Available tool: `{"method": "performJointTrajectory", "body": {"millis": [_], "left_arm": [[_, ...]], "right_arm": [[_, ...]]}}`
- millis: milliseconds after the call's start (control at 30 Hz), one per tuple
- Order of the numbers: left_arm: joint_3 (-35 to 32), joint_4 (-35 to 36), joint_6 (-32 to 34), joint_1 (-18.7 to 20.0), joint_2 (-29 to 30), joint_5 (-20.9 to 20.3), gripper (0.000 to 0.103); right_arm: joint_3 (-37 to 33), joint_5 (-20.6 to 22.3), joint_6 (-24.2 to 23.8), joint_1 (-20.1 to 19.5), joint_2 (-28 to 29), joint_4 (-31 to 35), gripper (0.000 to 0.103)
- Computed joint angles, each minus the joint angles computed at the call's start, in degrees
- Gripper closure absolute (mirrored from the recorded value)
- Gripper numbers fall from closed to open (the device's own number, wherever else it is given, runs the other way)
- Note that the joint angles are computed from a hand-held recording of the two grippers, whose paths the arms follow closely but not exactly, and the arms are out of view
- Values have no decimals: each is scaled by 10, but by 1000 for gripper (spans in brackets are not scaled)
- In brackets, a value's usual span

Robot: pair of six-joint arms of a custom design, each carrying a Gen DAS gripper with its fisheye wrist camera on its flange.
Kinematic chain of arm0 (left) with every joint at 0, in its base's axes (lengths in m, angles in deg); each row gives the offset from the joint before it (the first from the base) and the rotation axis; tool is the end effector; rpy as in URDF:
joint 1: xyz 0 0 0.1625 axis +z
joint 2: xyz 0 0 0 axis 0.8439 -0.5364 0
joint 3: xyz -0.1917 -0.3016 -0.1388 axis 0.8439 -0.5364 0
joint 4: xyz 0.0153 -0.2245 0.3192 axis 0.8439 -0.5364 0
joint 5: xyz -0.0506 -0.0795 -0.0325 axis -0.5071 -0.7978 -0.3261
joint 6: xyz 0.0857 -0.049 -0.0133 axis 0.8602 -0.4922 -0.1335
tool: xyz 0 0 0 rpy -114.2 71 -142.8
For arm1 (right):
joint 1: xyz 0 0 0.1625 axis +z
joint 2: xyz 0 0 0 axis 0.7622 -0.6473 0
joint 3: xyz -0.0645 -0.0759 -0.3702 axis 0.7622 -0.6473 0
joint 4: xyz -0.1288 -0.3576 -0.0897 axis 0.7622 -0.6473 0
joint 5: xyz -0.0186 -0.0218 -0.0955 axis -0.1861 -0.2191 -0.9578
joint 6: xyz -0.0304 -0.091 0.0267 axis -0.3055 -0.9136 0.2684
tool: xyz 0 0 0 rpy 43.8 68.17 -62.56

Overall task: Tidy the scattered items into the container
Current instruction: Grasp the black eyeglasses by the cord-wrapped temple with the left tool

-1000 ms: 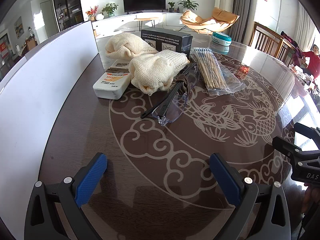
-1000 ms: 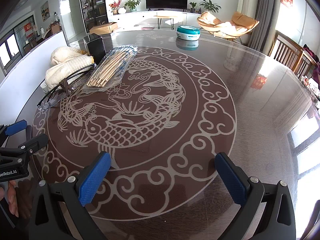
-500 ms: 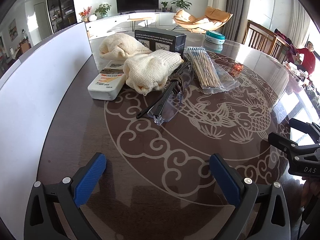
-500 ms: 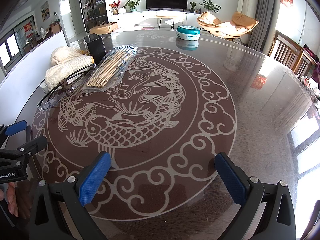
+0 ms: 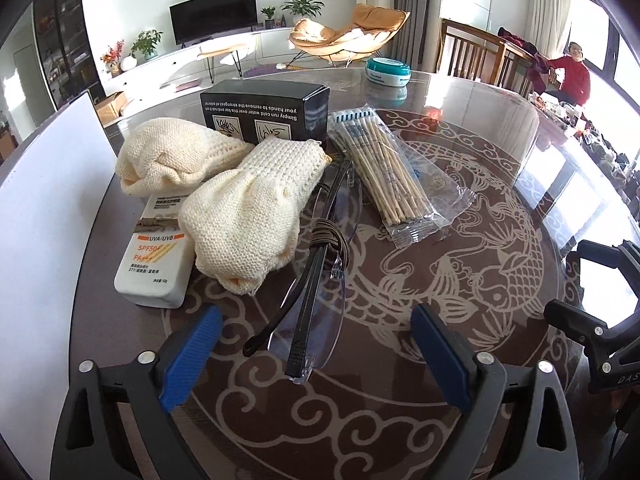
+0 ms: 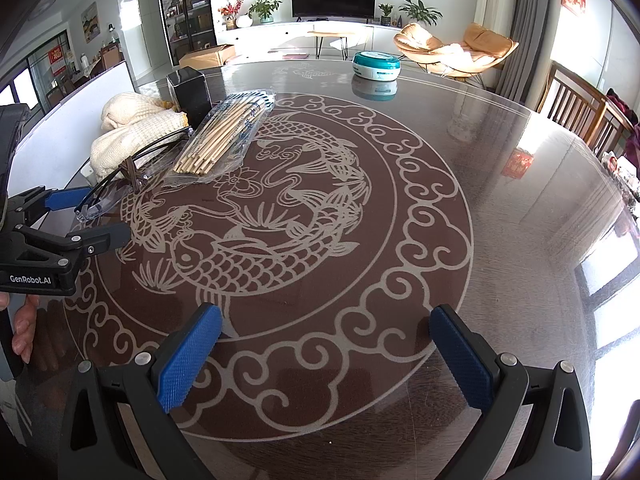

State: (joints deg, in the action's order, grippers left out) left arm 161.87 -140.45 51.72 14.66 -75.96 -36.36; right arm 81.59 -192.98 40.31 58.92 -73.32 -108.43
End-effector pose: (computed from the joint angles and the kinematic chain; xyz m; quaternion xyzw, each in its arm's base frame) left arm -0.0113 -0.7045 0.3186 0.1352 0.8757 -0.2898 0.3617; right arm 0.3439 -0.7799 -0.0169 0.3058 -0.8811 0.1979 0.3016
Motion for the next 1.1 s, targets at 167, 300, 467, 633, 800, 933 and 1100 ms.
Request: {"method": "performJointTrajectory", "body": {"millis": [167, 300, 467, 633, 800, 933, 1100], "left_arm": [[7, -11, -18, -4, -6, 15, 68], [73, -50, -39, -17, -37, 47, 70], [201, -83, -92, -44, -113, 86, 70], [236, -60, -128, -50, -147, 86, 68], [189, -33, -112, -39, -124, 65, 33], [161, -30, -102, -32, -99, 66, 29], [151, -81, -86, -28, -83, 76, 82]], "right_arm": [[-2, 0, 0, 0, 1, 1, 0], [-2, 0, 0, 0, 1, 1, 0], [-4, 0, 0, 0, 2, 2, 0], [-7, 0, 0, 0, 4, 3, 0], [-9, 0, 0, 0, 5, 4, 0], [-10, 0, 0, 0, 5, 5, 0], [-12, 0, 0, 0, 6, 6, 0]]}}
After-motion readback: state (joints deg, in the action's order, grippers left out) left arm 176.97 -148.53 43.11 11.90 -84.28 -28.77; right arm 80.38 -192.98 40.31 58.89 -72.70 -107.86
